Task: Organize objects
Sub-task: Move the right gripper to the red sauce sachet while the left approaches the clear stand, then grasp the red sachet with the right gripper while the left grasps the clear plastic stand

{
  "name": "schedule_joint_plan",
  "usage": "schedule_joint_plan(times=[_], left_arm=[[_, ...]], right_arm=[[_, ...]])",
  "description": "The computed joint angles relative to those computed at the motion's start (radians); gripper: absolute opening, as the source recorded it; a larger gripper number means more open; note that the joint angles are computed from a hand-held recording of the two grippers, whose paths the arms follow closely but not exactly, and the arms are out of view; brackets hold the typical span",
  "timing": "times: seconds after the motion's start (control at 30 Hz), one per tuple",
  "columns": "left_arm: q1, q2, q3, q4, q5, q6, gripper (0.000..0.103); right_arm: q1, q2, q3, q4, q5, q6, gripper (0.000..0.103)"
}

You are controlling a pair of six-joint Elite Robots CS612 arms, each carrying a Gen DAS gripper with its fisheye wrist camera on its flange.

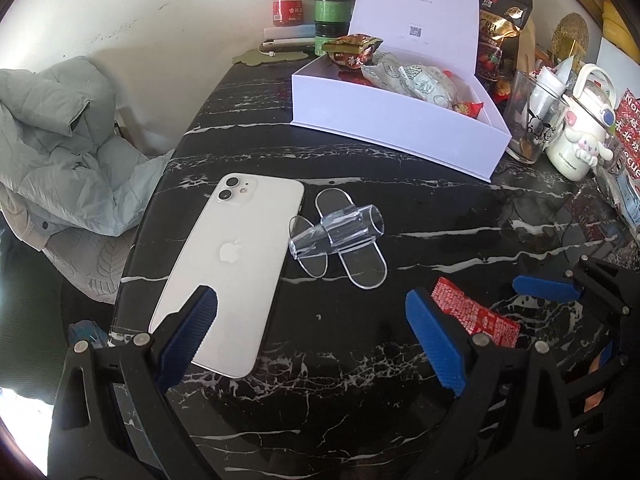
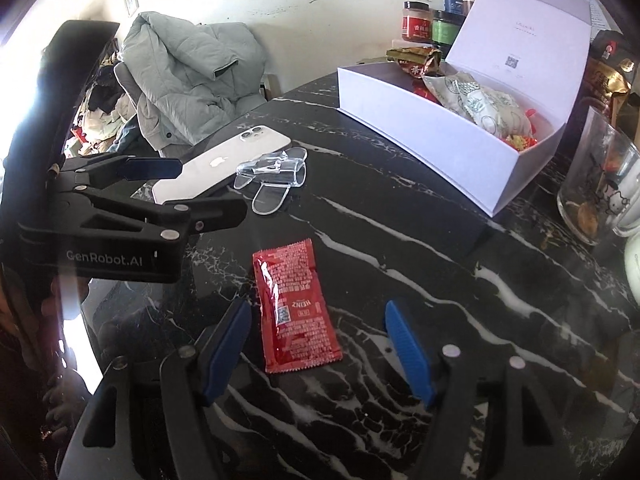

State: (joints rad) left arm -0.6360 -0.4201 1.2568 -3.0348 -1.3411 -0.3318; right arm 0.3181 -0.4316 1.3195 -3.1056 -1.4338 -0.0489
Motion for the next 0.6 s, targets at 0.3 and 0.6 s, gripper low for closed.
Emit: schedule_joint_plan(times=[0.3, 0.6], left_arm=[[0.000, 0.026, -0.041, -0.001, -0.021, 0.020, 0.095], [-0.004, 0.058, -0.110, 0.048, -0.032, 0.026, 0.095]], right_arm=[[-0.006, 0.005, -0.003, -0.016, -0.028, -0.017, 0.032], [-0.033, 0.003, 0.007, -0.038, -0.050, 0.093, 0.031]])
